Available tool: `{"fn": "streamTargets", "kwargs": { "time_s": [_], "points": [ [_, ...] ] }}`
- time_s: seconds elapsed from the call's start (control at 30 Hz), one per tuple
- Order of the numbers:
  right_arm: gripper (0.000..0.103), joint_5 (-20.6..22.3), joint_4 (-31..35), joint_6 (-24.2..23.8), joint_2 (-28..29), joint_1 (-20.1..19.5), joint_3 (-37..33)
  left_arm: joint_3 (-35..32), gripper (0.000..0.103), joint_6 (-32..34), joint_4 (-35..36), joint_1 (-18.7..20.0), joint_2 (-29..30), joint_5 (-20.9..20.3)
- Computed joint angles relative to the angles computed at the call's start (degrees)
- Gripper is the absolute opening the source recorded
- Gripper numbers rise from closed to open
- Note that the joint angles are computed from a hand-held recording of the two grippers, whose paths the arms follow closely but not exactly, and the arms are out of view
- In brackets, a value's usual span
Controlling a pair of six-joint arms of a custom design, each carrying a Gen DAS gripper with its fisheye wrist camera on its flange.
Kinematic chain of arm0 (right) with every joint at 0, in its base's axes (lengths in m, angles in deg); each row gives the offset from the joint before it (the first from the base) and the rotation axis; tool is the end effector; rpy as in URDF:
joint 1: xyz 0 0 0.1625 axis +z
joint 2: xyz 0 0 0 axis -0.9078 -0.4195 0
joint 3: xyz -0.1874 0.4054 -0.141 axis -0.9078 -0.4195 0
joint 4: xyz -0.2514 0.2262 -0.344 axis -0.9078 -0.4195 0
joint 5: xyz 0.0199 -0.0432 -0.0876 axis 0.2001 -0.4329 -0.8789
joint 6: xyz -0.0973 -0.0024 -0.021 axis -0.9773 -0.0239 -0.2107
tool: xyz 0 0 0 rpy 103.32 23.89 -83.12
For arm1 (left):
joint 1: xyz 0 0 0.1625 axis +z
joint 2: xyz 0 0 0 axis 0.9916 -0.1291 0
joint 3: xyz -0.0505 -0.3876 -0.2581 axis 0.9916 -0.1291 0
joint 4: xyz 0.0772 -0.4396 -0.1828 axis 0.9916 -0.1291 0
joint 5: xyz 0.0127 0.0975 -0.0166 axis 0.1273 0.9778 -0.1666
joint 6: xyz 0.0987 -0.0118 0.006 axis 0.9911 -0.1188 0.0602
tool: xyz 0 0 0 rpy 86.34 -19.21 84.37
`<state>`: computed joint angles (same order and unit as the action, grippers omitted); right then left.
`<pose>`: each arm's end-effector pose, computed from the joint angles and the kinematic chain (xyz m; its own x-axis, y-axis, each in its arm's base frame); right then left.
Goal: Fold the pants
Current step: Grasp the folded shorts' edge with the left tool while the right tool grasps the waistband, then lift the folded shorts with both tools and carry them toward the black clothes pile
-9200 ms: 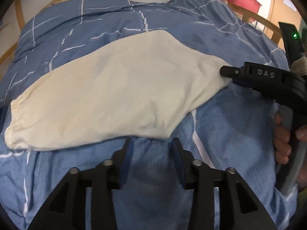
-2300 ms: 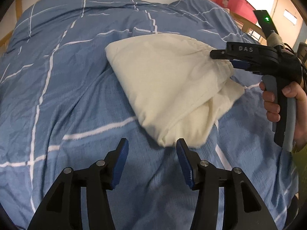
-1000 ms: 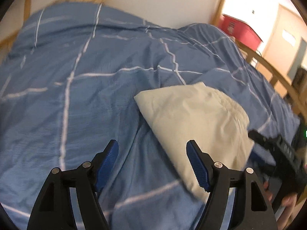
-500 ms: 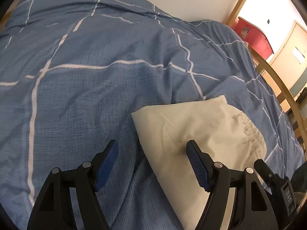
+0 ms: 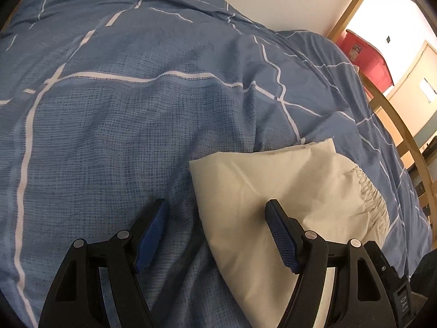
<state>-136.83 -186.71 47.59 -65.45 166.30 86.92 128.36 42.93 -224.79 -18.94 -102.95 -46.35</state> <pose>0.2146 -0.5829 0.0850 -0.9601 0.0381 0.2770 -0.1797 0.6751 -0.7155 -0.0869 -0.6203 0.2351 -0.9037 -0.1885 -0.3844 0.1115 0.7633 -0.6364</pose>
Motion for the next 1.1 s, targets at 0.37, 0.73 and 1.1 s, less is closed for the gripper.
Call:
{"fn": "streamTargets", "kwargs": {
  "time_s": [0.37, 0.73, 1.1],
  "points": [
    [0.071, -0.1, -3.0, 0.0, 0.7, -0.4, 0.1, -0.9, 0.027, 1.4, 0.1, -0.4, 0.7, -0.6],
    [0.031, 1.3, 1.2, -1.8, -0.7, -0.1, -0.1, -0.2, 0.011, 4.2, 1.8, -4.1, -0.3, 6.3],
    [0.019, 1.8, 4.5, -3.9, -4.1, 2.3, 1.3, 2.5, 0.009, 6.6, 1.4, -9.1, -3.7, 11.6]
  ]
}}
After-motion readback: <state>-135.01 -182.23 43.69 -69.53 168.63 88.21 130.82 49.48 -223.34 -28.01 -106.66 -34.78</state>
